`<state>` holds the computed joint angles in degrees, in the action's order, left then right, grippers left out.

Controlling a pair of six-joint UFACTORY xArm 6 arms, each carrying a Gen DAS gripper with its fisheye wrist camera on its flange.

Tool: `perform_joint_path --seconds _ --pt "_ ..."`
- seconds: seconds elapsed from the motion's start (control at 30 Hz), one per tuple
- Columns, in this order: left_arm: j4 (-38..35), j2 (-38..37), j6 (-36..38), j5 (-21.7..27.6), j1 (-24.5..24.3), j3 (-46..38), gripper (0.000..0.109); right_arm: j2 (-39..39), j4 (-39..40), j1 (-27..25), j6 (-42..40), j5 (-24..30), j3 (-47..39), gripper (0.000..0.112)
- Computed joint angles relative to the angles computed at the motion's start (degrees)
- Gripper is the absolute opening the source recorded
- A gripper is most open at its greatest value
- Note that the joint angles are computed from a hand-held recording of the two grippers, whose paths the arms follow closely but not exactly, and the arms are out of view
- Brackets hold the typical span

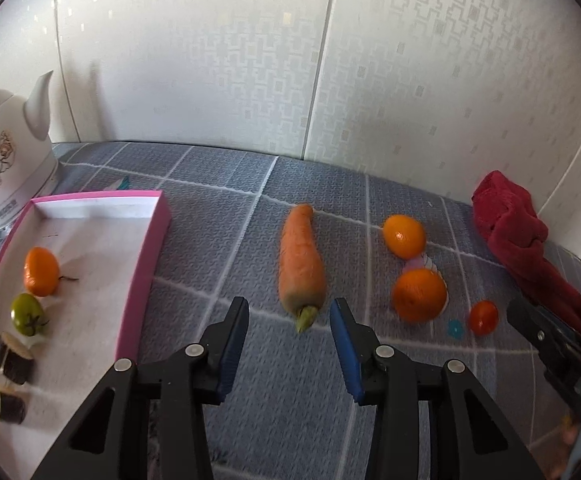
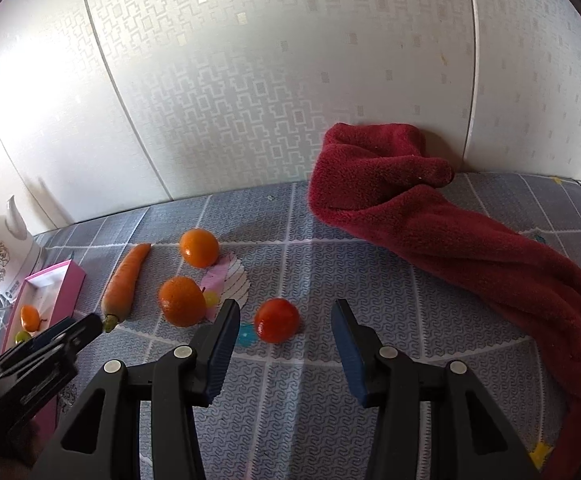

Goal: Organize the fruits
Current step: 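Grasp the carrot around its middle with the left tool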

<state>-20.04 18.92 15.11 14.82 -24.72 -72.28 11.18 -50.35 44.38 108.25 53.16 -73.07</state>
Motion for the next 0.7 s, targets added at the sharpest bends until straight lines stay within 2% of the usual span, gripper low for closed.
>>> perform_joint_path --seconds 0.23,0.57,0.6,0.7 --pt "3.3 4.3 -3.0 1.4 -0.1 -4.8 0.043 0.1 0.1 -0.3 0.1 -0.4 0.1 0.048" --pt "-0.8 7.7 0.3 3.8 0.2 -9.0 0.043 0.8 1.2 -0.5 -1.6 -0.2 -0.5 0.048" --pt "-1.0 7.9 0.8 3.9 0.1 -9.1 0.042 0.9 1.4 -0.5 -1.8 0.0 -0.6 0.048" --pt "-3.8 8.0 4.7 4.2 -0.2 -9.2 0.03 1.1 1.7 -0.8 -2.4 -0.9 -0.5 0.048"
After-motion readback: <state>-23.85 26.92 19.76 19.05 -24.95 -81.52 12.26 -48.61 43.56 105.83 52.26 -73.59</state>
